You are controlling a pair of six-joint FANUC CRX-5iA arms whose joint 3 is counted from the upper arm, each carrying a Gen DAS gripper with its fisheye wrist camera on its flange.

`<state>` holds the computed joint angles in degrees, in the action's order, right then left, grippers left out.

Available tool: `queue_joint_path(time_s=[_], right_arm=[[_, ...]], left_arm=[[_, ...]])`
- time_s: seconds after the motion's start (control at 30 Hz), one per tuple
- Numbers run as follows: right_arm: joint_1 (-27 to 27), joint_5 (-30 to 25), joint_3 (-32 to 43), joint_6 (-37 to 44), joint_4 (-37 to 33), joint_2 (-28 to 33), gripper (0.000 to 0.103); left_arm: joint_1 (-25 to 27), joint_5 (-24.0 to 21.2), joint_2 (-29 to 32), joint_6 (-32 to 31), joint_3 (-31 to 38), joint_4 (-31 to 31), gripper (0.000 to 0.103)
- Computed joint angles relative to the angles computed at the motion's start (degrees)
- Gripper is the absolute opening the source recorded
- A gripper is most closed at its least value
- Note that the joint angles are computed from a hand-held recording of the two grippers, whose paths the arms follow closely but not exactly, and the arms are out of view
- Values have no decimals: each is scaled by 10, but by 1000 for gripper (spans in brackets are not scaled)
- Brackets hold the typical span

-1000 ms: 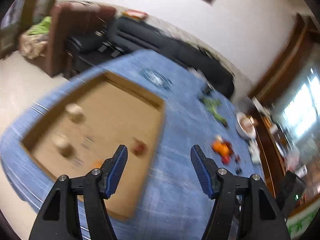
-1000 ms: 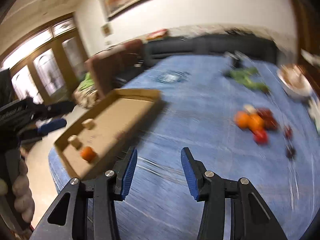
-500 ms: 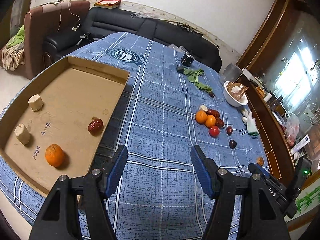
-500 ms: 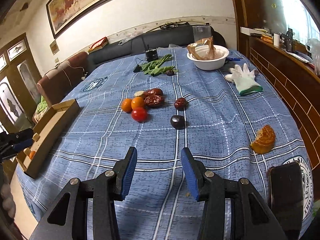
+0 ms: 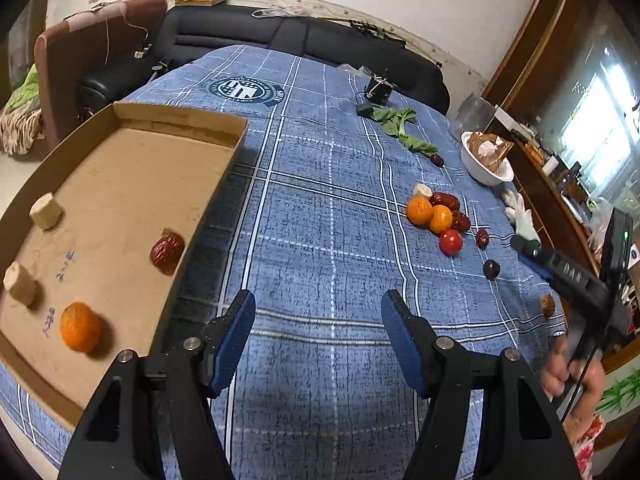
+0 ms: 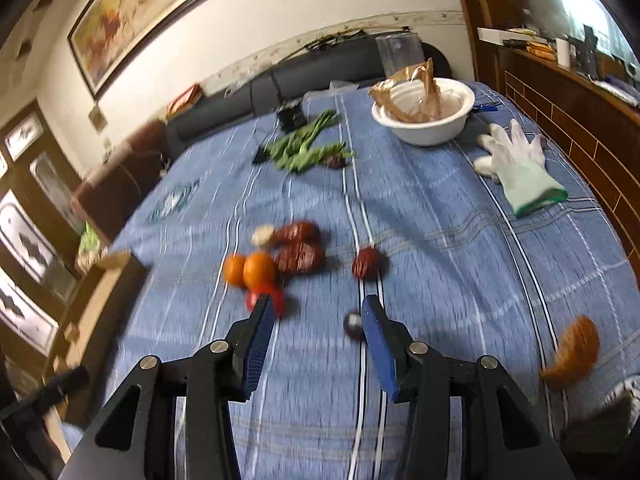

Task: Organize fruits
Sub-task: 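Grasp an orange with the left tool while the right tool grasps the dark plum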

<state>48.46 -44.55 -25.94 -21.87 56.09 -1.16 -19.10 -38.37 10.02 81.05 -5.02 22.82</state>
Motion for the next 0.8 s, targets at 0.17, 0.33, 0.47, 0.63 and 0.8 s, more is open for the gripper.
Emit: queue_joint_path(time_s=[0.17,0.33,0.47,0.63,0.8], right_arm=[[-15,12,-14,-14,21,4,42],[-20,24,-5,28,-1,20,42],[-13,5,18,76,-35,40,42],[-10,-12,23,86,-42,43,42],[-8,-31,31,97,-59,48,41]], left_arm=[[-9,-8,33,-14,34,5,65],[-24,-26,92,-33,97,36,64],[-45,-29,152,-35,171,33,64],[-60,-51,226,-48,255,45,64],[-69,-87,281,-63,327,42,53]])
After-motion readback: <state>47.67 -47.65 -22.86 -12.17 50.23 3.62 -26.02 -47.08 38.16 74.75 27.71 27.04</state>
